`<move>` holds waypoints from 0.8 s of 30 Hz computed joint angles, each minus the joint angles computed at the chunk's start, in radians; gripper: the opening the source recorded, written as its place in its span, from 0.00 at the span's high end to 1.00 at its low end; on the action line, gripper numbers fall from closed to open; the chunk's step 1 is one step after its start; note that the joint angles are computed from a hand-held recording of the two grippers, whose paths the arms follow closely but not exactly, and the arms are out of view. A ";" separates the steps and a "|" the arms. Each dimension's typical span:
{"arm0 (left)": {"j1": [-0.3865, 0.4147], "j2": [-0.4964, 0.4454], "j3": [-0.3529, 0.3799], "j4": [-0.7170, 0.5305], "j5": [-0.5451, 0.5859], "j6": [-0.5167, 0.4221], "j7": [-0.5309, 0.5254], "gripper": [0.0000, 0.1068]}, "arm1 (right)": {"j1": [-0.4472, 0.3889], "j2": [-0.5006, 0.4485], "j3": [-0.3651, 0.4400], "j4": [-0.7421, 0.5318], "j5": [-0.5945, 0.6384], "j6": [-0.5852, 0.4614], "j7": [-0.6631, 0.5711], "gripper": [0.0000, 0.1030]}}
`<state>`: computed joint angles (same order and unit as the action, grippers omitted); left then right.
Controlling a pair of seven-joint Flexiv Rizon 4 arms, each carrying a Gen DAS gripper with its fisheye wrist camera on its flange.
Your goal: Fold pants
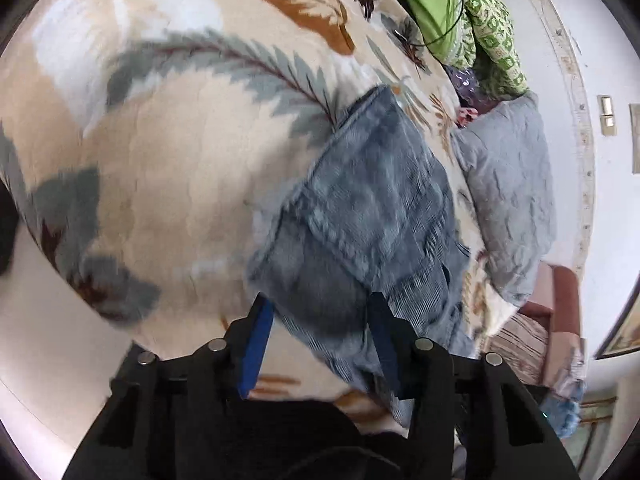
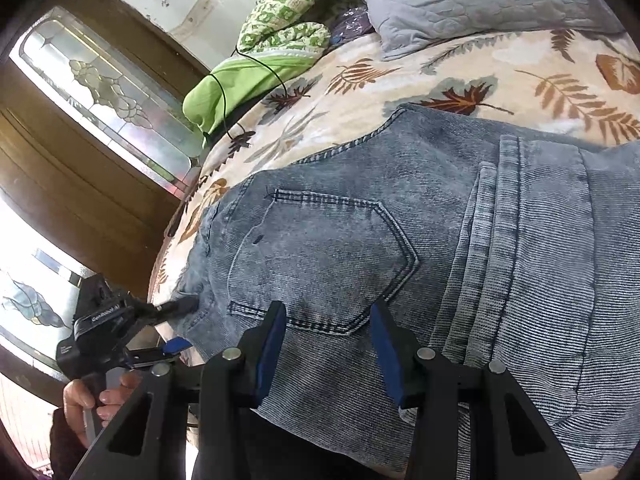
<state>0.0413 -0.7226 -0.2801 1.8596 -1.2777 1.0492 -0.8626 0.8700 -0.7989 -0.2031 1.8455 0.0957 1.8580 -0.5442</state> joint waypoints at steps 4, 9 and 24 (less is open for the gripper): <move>-0.001 -0.013 0.004 -0.008 0.001 -0.001 -0.043 0.54 | -0.009 -0.002 0.011 0.002 0.013 0.018 0.004 0.54; 0.002 -0.015 -0.005 -0.010 -0.023 0.011 -0.047 0.53 | -0.008 0.001 0.013 0.008 0.022 0.029 -0.006 0.54; -0.033 -0.018 -0.032 -0.037 -0.136 0.075 0.139 0.85 | -0.042 -0.016 0.025 -0.062 -0.041 -0.070 0.011 0.61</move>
<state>0.0084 -0.7409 -0.3117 1.8230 -1.4138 1.1242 -0.7237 0.8279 -0.8153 -0.1784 1.7838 0.0545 1.7877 -0.5332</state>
